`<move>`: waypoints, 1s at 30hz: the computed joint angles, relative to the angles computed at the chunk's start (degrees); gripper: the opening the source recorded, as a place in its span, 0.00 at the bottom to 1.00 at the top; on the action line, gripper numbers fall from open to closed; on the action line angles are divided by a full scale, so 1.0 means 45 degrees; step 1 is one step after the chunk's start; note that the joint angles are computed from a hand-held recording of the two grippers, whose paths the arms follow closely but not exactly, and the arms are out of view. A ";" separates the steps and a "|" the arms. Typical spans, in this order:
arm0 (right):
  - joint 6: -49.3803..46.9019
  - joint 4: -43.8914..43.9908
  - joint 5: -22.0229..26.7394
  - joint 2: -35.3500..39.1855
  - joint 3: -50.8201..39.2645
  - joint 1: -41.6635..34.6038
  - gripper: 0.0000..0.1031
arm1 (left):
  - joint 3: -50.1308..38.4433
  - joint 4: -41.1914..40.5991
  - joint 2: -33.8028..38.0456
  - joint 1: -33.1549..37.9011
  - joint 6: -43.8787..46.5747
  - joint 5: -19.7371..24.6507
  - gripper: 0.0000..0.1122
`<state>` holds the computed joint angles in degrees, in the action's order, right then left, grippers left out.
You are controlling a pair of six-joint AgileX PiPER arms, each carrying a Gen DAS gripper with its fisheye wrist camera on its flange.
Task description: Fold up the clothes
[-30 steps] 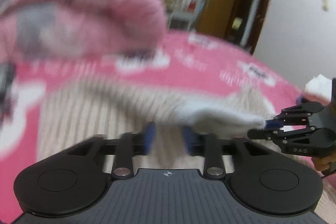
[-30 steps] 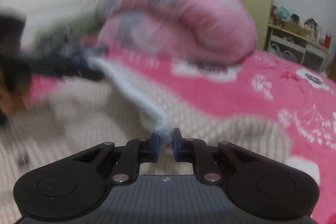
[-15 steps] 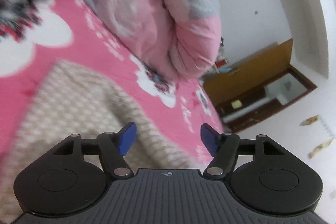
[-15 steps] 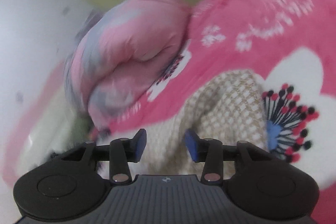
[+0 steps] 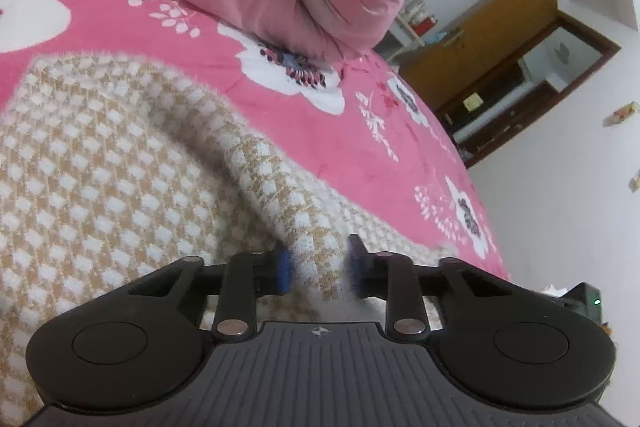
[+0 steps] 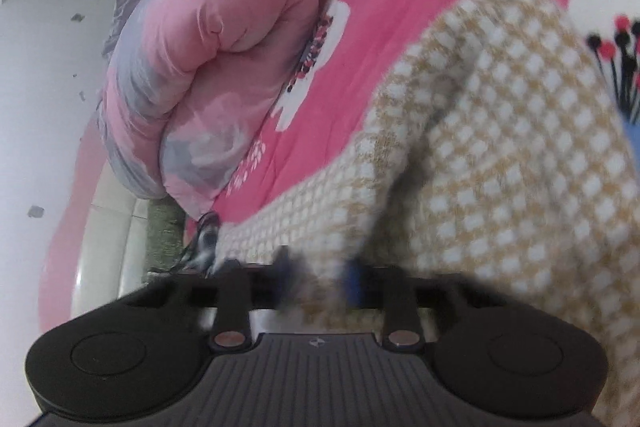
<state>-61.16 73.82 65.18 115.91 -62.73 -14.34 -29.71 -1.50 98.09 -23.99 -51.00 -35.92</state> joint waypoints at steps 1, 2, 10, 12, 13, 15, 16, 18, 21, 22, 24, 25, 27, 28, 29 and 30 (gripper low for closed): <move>-0.0108 0.0207 -0.0138 -0.0039 -0.0081 0.0053 0.13 | -0.0019 -0.0338 0.0193 -0.0116 0.0133 -0.0381 0.20; -0.0298 0.0440 -0.0388 -0.0119 -0.0158 0.0148 0.12 | -0.0044 -0.0657 0.0383 -0.0231 0.0244 -0.0754 0.20; -0.2763 0.0796 -0.2162 -0.0316 -0.0035 0.0721 0.11 | 0.0980 -0.2685 0.1040 -0.1310 0.2139 -0.2415 0.21; -0.3771 0.0961 -0.2367 -0.0192 0.0424 0.0615 0.11 | 0.1076 -0.4069 0.1342 -0.2016 0.4362 -0.2911 0.23; -0.4333 0.1211 -0.2393 -0.0072 0.0684 0.0518 0.11 | 0.1100 -0.4514 0.1344 -0.2244 0.4880 -0.2965 0.24; -0.5223 0.1568 -0.2383 0.0057 0.1093 0.0322 0.11 | 0.1033 -0.5370 0.1120 -0.2568 0.5686 -0.2688 0.27; -0.5366 0.1572 -0.2323 -0.0045 0.1188 0.0228 0.13 | 0.0978 -0.6007 0.0887 -0.2754 0.6333 -0.2385 0.31; -0.5288 0.1341 -0.2328 -0.0421 0.1376 0.0052 0.19 | 0.1125 -0.7544 0.0372 -0.3305 0.7734 -0.2204 0.40; -0.5674 0.0949 -0.2423 -0.1329 0.1906 -0.0441 0.27 | 0.1621 -1.0241 -0.0414 -0.4539 0.9955 -0.2830 0.51; -0.6006 0.0883 -0.2566 -0.1778 0.2167 -0.0608 0.28 | 0.1670 -1.1216 -0.0651 -0.5019 1.0798 -0.3118 0.52; -0.6616 0.0858 -0.3115 -0.2809 0.2703 -0.0813 0.28 | 0.1662 -1.2807 -0.1140 -0.5882 1.2265 -0.3693 0.53; -0.7216 0.1182 -0.3450 -0.3359 0.3046 -0.0817 0.28 | 0.1638 -1.2992 -0.1316 -0.6149 1.2600 -0.4040 0.53; -0.8937 0.2462 -0.4117 -0.4460 0.3800 -0.0567 0.28 | 0.1256 -1.3165 -0.1330 -0.6551 1.3568 -0.4535 0.52; -0.9801 0.3152 -0.4293 -0.4894 0.4126 -0.0294 0.28 | 0.0899 -1.3162 -0.1205 -0.6652 1.4282 -0.4529 0.52; -1.0602 0.3765 -0.4387 -0.5214 0.4412 0.0034 0.28 | 0.0512 -1.3214 -0.1036 -0.6733 1.5011 -0.4423 0.51; -1.1220 0.4249 -0.4468 -0.5398 0.4615 0.0393 0.28 | 0.0058 -1.3396 -0.0779 -0.6760 1.5767 -0.4106 0.50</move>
